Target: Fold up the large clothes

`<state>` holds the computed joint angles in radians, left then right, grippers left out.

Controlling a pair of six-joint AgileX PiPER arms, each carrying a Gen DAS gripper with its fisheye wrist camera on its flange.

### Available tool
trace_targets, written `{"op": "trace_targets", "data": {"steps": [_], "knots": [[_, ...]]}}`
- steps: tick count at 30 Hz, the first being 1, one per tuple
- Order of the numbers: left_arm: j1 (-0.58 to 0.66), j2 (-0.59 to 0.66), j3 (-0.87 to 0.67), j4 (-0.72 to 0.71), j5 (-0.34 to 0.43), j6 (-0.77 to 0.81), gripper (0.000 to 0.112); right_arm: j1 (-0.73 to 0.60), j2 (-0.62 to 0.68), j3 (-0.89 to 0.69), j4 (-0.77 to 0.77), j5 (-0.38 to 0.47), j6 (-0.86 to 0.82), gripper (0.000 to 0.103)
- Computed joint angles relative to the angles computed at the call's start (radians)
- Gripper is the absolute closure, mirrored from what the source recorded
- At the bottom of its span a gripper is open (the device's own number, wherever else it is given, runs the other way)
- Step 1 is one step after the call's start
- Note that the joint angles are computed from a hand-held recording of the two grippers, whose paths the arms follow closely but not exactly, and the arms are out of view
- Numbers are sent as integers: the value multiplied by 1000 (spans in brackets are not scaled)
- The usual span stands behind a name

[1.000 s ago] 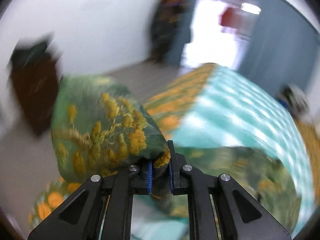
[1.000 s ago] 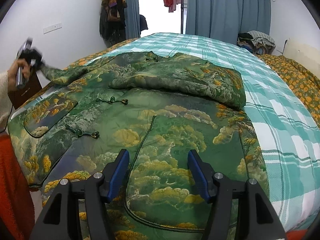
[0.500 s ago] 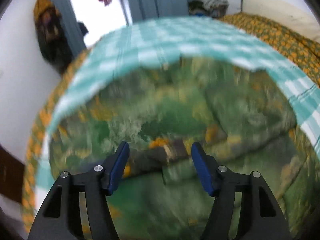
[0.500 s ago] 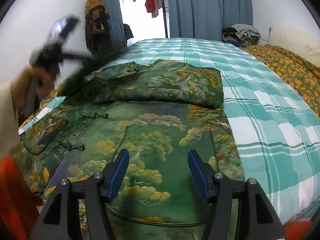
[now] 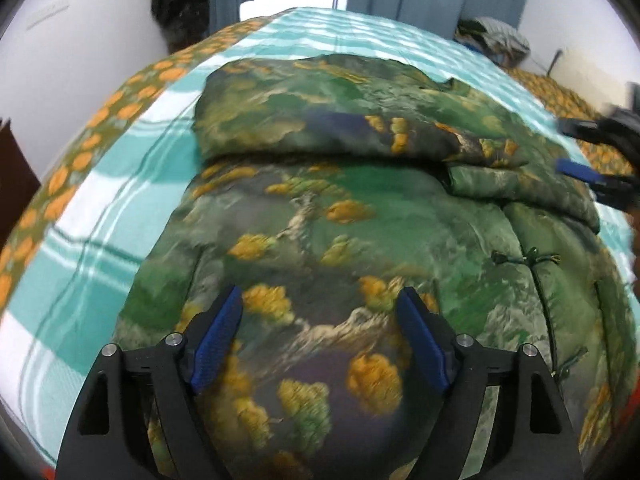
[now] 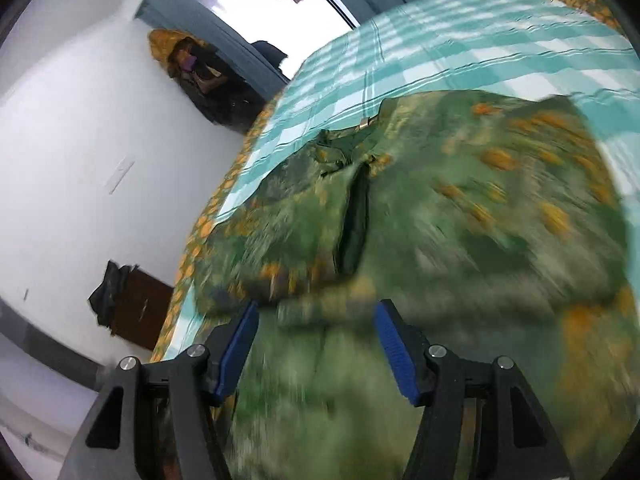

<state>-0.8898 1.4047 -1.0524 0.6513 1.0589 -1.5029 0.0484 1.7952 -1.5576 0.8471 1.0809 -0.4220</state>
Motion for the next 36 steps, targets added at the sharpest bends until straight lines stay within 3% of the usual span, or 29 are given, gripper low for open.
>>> {"op": "trace_targets", "data": {"steps": [3, 5, 6, 7, 9, 13, 15, 16, 18, 22, 24, 26, 29, 30, 33, 35, 36], "knots": [[-22, -2, 20, 38, -19, -46, 30, 91, 129, -160, -150, 0, 209, 41], [-33, 0, 32, 50, -22, -55, 26, 129, 212, -248, -182, 44, 270, 46], [-30, -2, 36, 53, -24, -48, 26, 143, 237, -281, -199, 61, 282, 71], [-43, 3, 35, 61, -16, -54, 24, 158, 254, -317, -224, 79, 296, 82], [-56, 0, 42, 71, -11, -66, 24, 176, 232, -344, -260, 31, 283, 85], [-61, -13, 57, 75, -20, -77, 23, 197, 205, -367, -379, -70, 283, 84], [-49, -9, 45, 57, -17, -54, 23, 226, 245, -403, -479, -44, 299, 73], [-39, -8, 29, 35, -10, -29, 23, 238, 280, -425, -515, 4, 292, 60], [-19, -15, -32, -23, 37, 33, 24, 223, 253, -362, -488, -9, 212, 59], [48, -50, -195, -89, 86, 180, 24, 244, 73, -153, -534, -233, 127, 59], [125, -35, -303, -131, 77, 285, 23, 253, 40, -143, -501, -274, 38, 59], [229, 10, -403, -198, 48, 397, 21, 275, 76, -221, -478, -234, -31, 59], [402, 135, -519, -299, -21, 551, 22, 308, 192, -365, -496, -156, 2, 59], [447, 194, -545, -291, -39, 571, 27, 311, 241, -414, -499, -121, 27, 59], [507, 337, -555, -223, -65, 564, 43, 294, 351, -460, -484, -37, 102, 59], [547, 389, -505, -240, -116, 588, 49, 262, 358, -406, -409, -82, 84, 60], [559, 401, -444, -237, -178, 590, 49, 259, 362, -407, -397, -83, 88, 60]]}}
